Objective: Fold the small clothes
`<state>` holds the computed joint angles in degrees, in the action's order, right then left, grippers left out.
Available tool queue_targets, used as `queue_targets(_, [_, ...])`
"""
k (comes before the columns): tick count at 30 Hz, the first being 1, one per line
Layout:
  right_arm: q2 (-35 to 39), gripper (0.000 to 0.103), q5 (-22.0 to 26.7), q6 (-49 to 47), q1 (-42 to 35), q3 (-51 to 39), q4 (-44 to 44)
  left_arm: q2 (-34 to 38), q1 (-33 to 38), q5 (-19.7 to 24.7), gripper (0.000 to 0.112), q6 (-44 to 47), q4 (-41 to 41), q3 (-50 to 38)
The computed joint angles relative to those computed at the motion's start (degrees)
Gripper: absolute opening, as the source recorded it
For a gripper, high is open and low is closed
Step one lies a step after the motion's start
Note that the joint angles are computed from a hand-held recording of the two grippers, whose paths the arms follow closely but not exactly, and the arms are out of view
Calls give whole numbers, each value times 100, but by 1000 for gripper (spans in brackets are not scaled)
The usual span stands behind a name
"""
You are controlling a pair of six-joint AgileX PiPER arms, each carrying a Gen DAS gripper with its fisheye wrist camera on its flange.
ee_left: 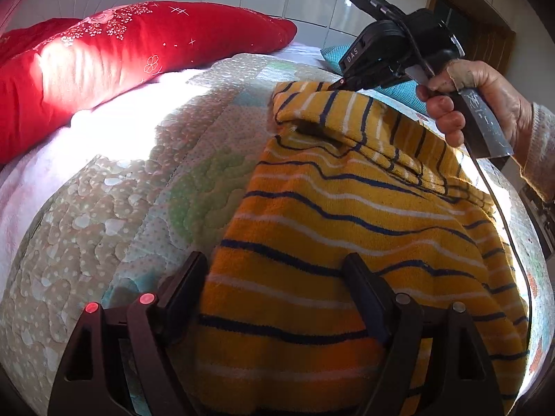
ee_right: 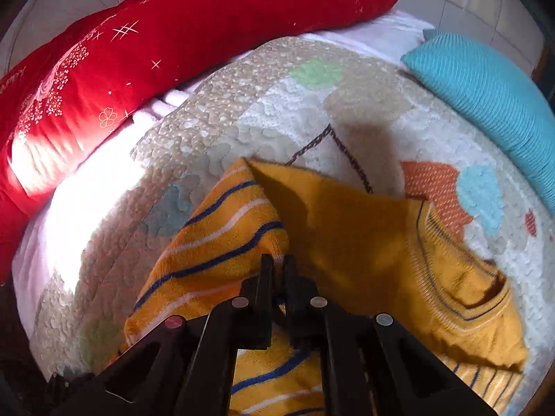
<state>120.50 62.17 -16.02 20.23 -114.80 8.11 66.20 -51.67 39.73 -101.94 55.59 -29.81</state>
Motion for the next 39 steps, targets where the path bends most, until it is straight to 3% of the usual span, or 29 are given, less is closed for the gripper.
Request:
queue_targets(4, [377,7,-232,623,503,-736,-1479,81,-101,149,80,24,-45,-70])
queue_targets(8, [1214,10,534,739,717,-1847,-1769,86,-101,150,80,48,-67,-78])
queue_targets(10, [857,18,241,674,650,-1289,-1492,52,-76,135,80,85,-86,-62])
queue_targets(12, [205,40,-184,539,410,-452,-1051,38,-70,131,80,105,-100,-56])
queue_targets(13, [-151,42,-395,473,256,-30,-887,29,-68,128,80,112,-107,-53])
queue_targets(19, [-2047,54,-583,-472,-1757,1855,382,-7,-45,79,80,93,-87,-11])
queue_targets(24, [-2542,55,-389,-1365,-3858,2672,1176,54,-5,101,80,226,-154,-81])
queue_targets(28, [-2391,55,-42,-2044,-4858,3139,2091,106,115,41,80,377,-204,-116])
queue_targets(32, [-2287,53,-213,-2524,-4923,3711,2748,225,65,159,81,461,-262,-223])
queue_targets(34, [-2206,11,-45,-2646,-4753,3766,2878,254,60,174,81,481,-270,-244])
queue_targets(39, [-2771,7,-570,-2601,-4386,3768,2398,290,65,176,81,490,-270,-265])
